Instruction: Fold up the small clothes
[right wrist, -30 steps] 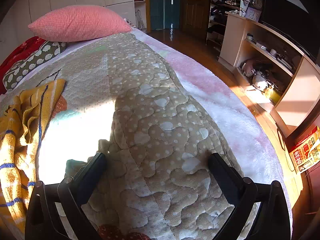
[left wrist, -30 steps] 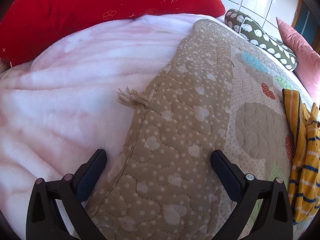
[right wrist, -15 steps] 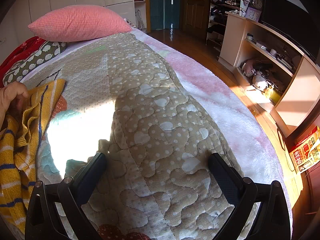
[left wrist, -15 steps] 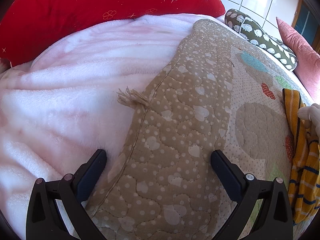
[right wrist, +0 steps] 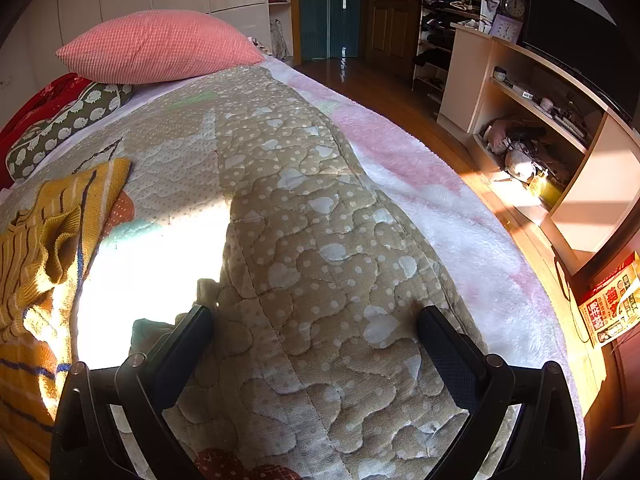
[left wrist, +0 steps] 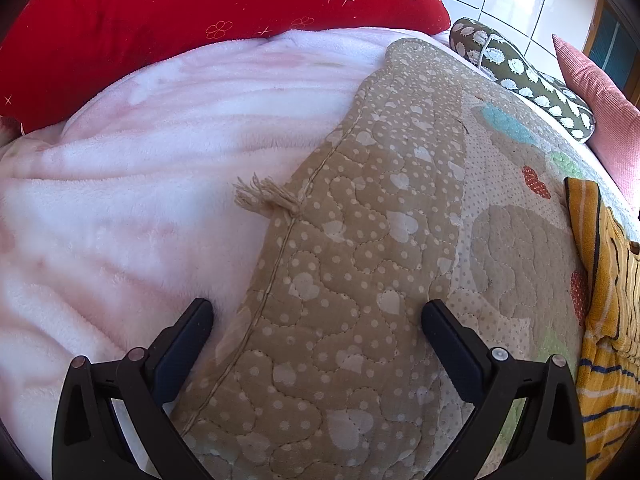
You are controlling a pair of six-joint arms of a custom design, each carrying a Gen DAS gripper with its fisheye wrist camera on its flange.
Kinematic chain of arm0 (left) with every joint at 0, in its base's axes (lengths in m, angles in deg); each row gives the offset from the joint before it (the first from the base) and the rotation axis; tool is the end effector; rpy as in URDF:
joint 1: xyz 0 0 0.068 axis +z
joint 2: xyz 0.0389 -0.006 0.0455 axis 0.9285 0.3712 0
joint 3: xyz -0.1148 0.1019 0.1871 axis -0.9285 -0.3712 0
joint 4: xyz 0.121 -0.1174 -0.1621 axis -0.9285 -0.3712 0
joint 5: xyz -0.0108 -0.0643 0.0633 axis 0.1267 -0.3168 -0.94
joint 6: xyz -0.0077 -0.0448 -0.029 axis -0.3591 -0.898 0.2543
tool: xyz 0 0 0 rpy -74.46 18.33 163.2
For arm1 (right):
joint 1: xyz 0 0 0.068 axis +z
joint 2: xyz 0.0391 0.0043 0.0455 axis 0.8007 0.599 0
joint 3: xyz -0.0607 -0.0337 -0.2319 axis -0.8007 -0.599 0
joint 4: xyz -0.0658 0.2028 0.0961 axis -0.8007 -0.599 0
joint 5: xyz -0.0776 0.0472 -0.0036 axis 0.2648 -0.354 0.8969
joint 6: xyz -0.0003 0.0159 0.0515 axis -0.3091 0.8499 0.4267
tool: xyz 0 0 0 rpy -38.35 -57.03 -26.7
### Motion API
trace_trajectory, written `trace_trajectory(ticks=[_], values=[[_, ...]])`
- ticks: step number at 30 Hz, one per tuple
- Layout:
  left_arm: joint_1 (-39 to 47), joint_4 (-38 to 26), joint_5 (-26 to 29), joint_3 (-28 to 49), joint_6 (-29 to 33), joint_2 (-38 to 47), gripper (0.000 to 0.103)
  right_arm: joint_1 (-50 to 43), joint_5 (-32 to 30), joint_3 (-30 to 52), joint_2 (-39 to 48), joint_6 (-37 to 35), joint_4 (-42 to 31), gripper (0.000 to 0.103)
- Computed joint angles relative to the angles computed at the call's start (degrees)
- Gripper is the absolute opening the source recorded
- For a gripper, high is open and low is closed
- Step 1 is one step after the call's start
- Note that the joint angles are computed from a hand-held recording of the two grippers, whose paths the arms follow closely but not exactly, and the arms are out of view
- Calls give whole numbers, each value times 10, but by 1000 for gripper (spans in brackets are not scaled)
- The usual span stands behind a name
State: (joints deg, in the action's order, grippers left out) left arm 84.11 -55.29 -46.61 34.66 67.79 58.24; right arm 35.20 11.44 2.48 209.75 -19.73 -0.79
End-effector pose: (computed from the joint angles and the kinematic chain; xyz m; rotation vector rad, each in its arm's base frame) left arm 0.2296 0.0685 0.0248 -0.7608 2.4830 0.1027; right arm 0.3264 -0.1036 0.0434 0.2553 2.5046 -0.0824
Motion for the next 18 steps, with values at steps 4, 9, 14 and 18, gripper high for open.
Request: trace_trajectory(ticks=[4,9,14,18], values=[[0,0,0,0,0,0,103,0,0,0,0,0,0,102],[0,0,0,1,0,0,103,0,0,0,0,0,0,102],[-1,0,0,1,0,1,103,0,0,0,0,0,0,102],[-2,5,-3,-2,-1,1,103,0,0,0,0,0,0,102]])
